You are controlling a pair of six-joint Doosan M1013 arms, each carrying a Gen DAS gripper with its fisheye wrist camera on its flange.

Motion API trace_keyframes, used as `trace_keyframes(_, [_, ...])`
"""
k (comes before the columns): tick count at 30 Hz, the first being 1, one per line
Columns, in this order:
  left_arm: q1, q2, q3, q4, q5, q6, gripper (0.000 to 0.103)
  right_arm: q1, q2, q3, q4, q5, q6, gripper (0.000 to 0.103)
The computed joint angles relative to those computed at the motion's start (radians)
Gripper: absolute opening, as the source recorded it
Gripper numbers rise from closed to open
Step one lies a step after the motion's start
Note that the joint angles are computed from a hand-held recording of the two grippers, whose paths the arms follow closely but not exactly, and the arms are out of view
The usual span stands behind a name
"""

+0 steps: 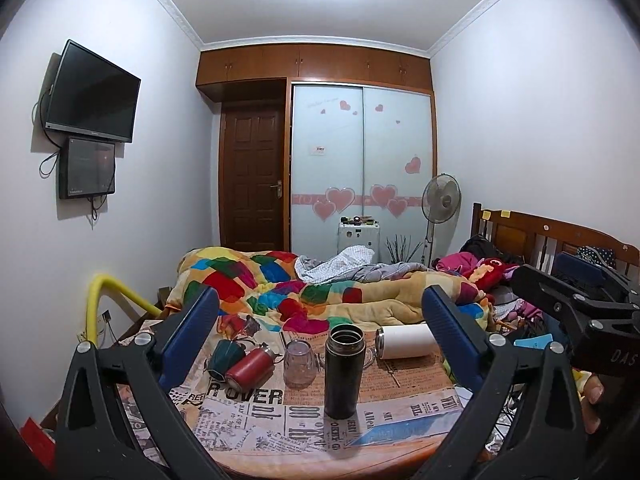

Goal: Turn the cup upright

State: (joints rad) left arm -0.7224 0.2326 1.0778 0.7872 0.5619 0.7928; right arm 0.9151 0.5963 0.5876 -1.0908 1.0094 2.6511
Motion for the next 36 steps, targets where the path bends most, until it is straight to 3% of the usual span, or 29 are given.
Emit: trace_keyframes(36, [-0.001,0.009,-0.007,0.028,0.01,-0.04,0.103,0.002,0.009,-0.016,0.009,0.0,-0.018,0.103])
